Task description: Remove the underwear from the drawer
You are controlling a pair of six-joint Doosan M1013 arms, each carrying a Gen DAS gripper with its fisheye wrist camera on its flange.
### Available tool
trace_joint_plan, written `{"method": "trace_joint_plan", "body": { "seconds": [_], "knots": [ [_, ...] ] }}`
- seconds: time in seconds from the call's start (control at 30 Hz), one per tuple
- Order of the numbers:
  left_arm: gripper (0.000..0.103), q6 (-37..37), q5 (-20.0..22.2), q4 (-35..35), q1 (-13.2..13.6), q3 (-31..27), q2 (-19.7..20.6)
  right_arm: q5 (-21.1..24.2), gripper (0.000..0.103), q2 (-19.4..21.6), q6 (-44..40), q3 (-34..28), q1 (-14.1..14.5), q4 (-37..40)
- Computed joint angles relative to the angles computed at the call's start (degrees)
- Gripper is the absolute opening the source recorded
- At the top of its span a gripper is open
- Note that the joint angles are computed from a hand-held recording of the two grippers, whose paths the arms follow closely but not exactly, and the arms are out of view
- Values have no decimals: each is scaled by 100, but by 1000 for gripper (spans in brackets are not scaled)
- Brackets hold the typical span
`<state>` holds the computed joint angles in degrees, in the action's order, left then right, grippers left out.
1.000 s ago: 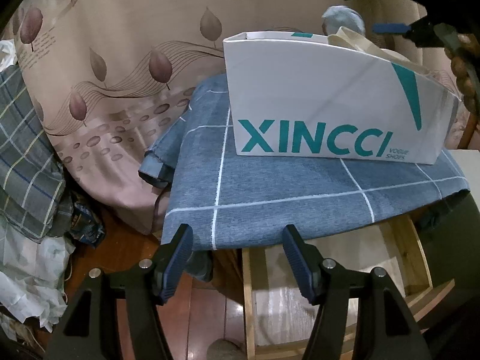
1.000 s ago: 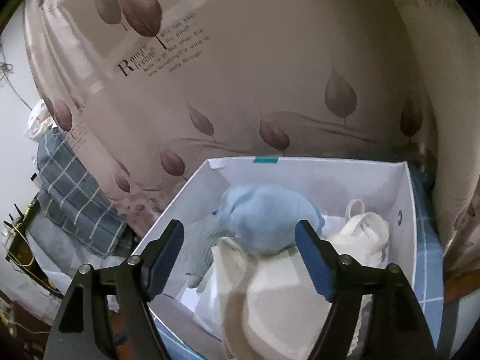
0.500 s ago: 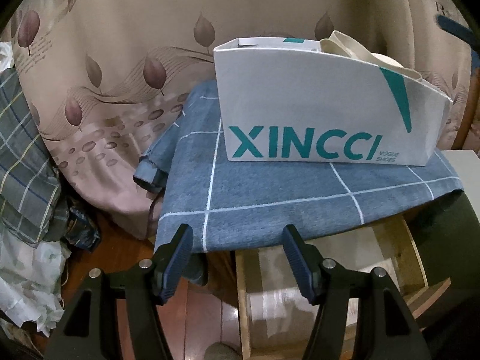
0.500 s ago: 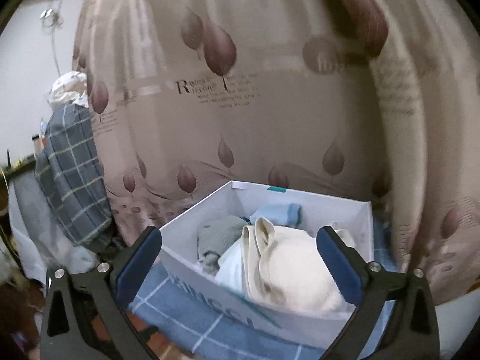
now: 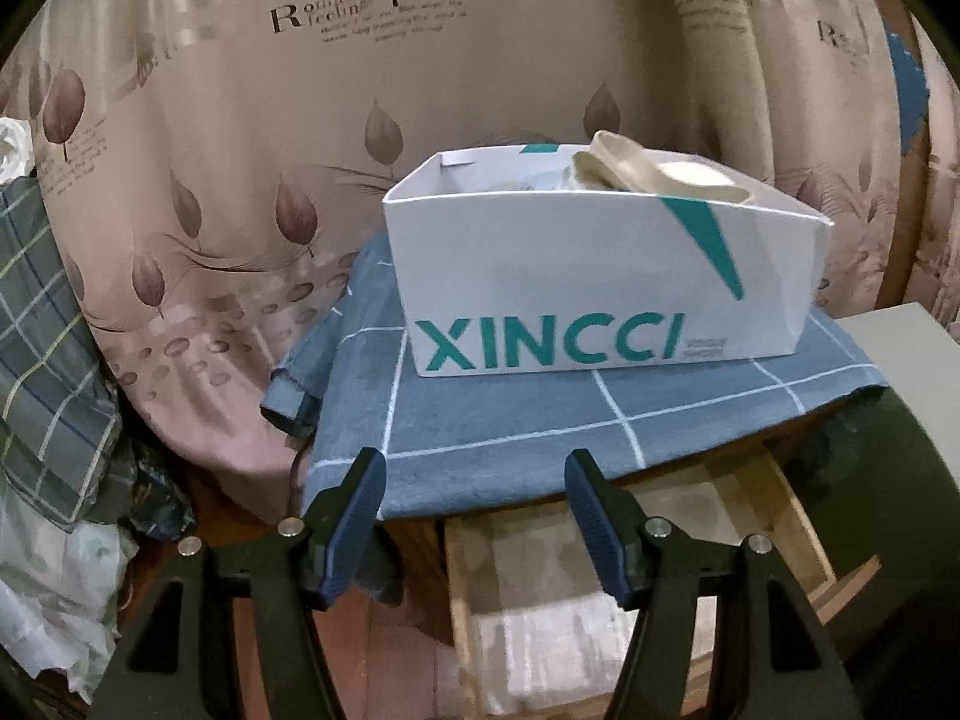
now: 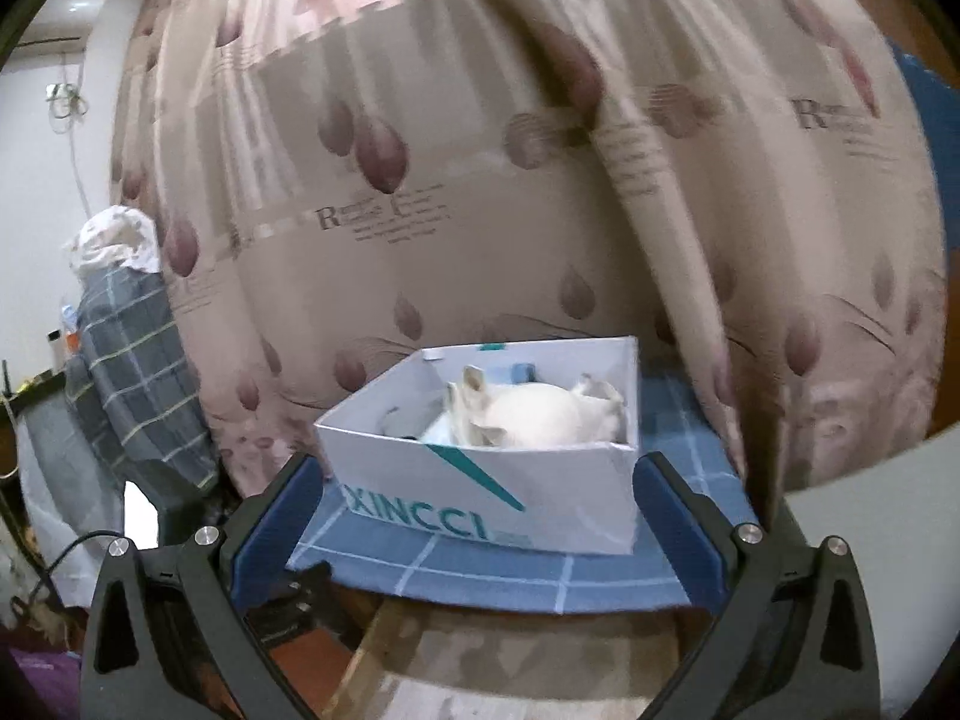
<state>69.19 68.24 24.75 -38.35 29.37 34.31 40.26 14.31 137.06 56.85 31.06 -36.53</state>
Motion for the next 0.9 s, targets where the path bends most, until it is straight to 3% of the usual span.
{"method": "trace_joint_plan", "body": {
  "seconds": [0.07,0.2,0.27,0.33,0.4,0.47,0.6,0.8,0.9],
  "knots": [
    [64,-40,-104,-101,-26,178,-98,36,103,-78,486,207,106,-690],
    [64,-51,-150,-30,-128,410,-215,-505,103,-366,2462,1049,336,-3125],
    [64,-124,-228,74,-197,595,-310,-752,103,-470,2990,1340,373,-3669],
    [64,-259,-375,180,-258,827,-433,-920,103,-523,3233,1496,405,-3845],
    [64,-324,-466,241,-303,981,-514,-1169,103,-576,2904,1557,387,-3326],
    [64,-437,-505,403,-364,1112,-582,-864,103,-538,2560,1461,465,-2924],
    [64,-558,-575,531,-416,1281,-683,-309,103,-496,2669,1438,630,-3087],
    [64,-807,-711,569,-431,1508,-828,-8,103,-501,2647,1545,734,-3150],
    [64,-1008,-506,798,-457,1468,-807,12,103,-511,2643,1592,752,-3237]
  ]
}}
